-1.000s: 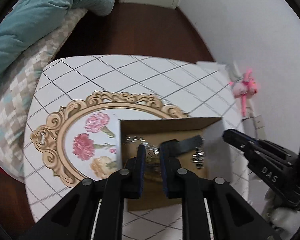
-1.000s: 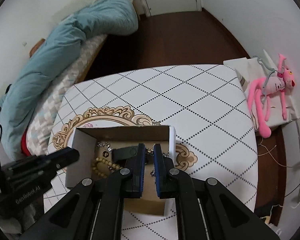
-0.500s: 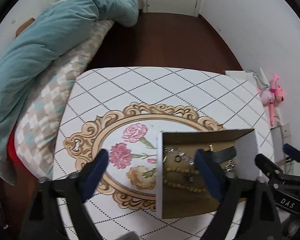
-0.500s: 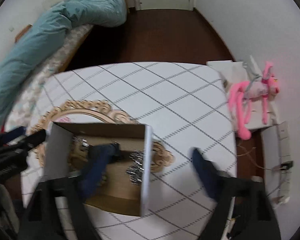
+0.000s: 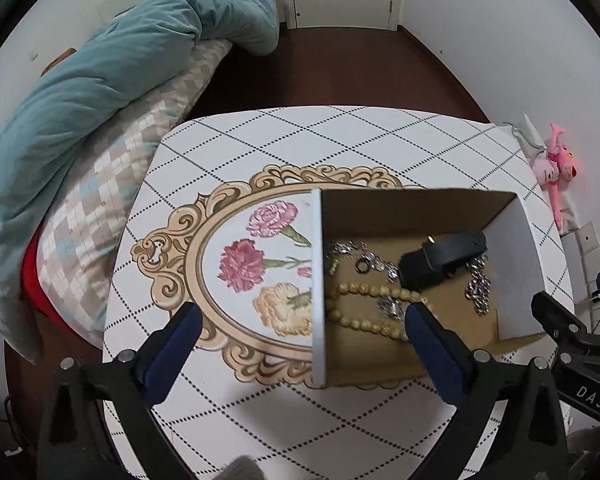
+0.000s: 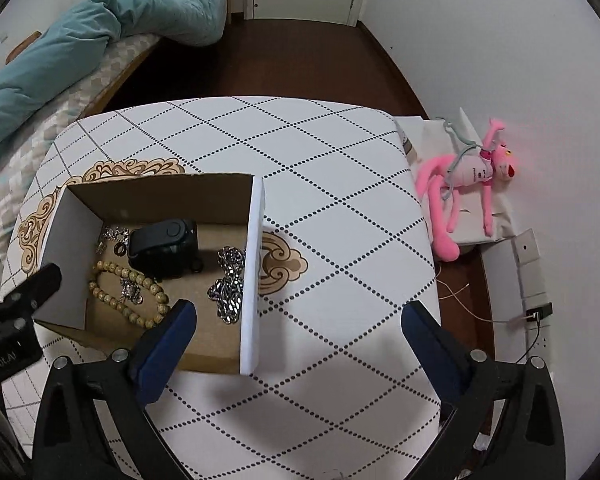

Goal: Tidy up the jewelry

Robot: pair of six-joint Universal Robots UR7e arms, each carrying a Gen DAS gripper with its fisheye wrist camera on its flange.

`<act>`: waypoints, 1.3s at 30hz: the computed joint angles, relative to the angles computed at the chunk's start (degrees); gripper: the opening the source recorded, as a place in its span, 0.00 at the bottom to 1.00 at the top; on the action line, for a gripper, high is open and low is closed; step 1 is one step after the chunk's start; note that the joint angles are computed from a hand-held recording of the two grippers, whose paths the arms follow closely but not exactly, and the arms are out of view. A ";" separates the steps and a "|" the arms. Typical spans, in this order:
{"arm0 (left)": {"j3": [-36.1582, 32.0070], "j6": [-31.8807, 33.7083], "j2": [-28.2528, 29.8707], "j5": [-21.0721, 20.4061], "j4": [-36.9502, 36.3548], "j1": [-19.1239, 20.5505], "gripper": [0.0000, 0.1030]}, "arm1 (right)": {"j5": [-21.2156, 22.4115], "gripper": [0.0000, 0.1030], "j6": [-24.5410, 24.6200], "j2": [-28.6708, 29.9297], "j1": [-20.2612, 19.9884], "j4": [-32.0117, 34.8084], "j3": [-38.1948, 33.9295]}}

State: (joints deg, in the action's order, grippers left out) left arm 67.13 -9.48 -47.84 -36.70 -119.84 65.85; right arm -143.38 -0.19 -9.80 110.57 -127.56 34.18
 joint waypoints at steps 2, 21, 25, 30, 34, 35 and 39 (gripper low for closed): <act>1.08 -0.24 -0.63 -0.02 -0.48 -0.35 1.00 | -0.08 1.00 0.08 -1.08 0.13 -1.36 1.97; 17.97 -0.88 -16.20 2.44 -10.92 -10.19 1.00 | -2.89 1.00 -3.29 -17.65 8.01 -25.92 28.43; 21.12 -1.23 -19.90 3.60 -11.68 -13.33 1.00 | -4.34 1.00 -4.14 -20.78 10.72 -30.46 32.83; 24.32 -2.62 -24.05 5.48 -11.07 -17.30 1.00 | -6.75 1.00 -5.94 -23.88 14.34 -35.69 36.95; 25.40 -4.82 -26.35 6.24 -8.73 -19.37 1.00 | -7.49 1.00 -6.11 -26.17 16.58 -37.22 39.34; 25.77 -5.13 -26.89 6.56 -8.57 -19.87 1.00 | -7.65 1.00 -6.11 -26.68 17.14 -37.53 39.87; 26.45 -7.22 -28.79 7.17 -6.43 -21.40 1.00 | -7.93 1.00 -5.52 -28.29 18.93 -37.32 41.08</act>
